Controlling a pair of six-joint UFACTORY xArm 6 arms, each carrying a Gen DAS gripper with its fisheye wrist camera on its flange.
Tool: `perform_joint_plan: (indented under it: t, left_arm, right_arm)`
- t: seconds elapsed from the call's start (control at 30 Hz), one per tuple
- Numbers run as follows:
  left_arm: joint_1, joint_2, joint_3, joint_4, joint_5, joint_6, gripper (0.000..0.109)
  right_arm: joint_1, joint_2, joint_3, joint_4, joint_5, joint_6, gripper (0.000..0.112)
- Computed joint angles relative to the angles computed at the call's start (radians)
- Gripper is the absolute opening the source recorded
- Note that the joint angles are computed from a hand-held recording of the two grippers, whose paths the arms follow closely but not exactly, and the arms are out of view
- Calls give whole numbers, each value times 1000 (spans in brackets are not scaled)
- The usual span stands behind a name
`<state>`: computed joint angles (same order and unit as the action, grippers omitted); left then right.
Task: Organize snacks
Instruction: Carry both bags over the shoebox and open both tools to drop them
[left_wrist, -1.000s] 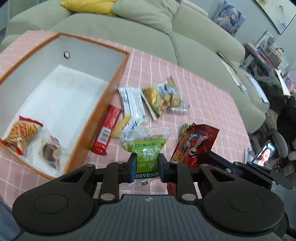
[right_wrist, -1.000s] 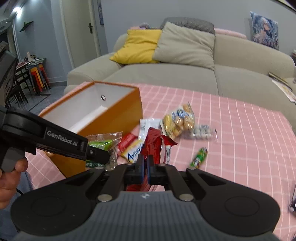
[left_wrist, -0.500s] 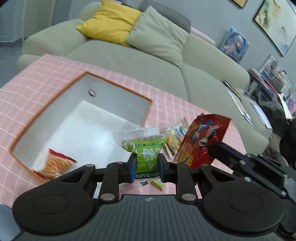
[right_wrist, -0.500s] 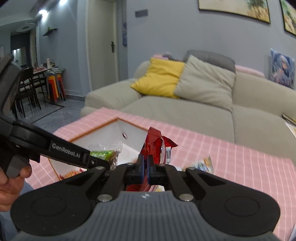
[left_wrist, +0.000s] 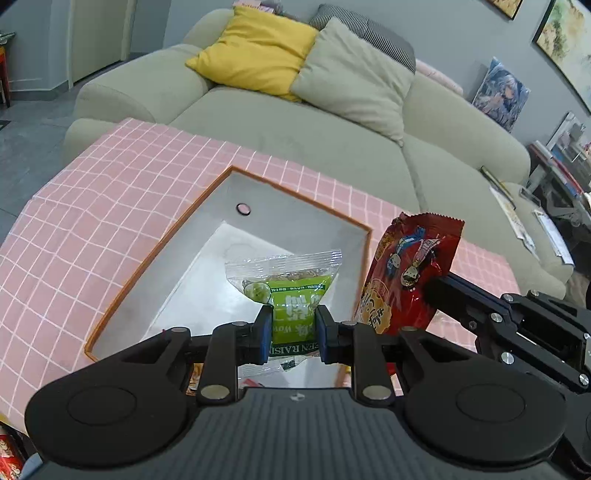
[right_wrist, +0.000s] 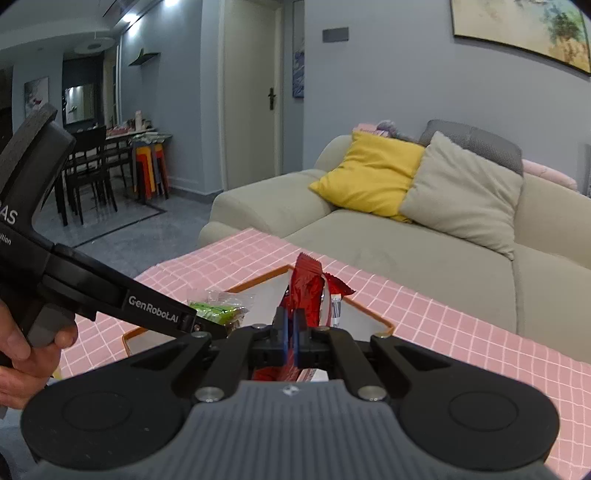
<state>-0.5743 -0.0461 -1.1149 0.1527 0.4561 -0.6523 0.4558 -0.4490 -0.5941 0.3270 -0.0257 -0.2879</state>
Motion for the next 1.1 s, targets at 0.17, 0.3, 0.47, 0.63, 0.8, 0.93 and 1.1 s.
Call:
perform_joint_plan:
  t: [0.17,0.3,0.47,0.63,0.8,0.93,1.1]
  left_arm:
    - [22,30,-18,-51,27,62,26]
    - [37,65,-43,-68,56,101,26]
    - [55,117,-75,-98,84,150,26]
    - [69,179,-128,-73,128,164,26]
    - [76,244,-190,-51,166,201,26]
    - [82,294,-234,-45,200,225,26]
    - [89,329,-260,-47,226,251,26]
  right_arm:
    - [20,71,-62,124,43,-120,0]
    - [22,138,-117,220,81,-203,0]
    - [26,215,-188,340,144,-298,0]
    - [27,301,-250,354,193,-299,0]
    - [22,376,-293,298,221,-218,0]
    - [21,424,-330,340,244,-220,0]
    - [9,462,-373,479,293,-313,0]
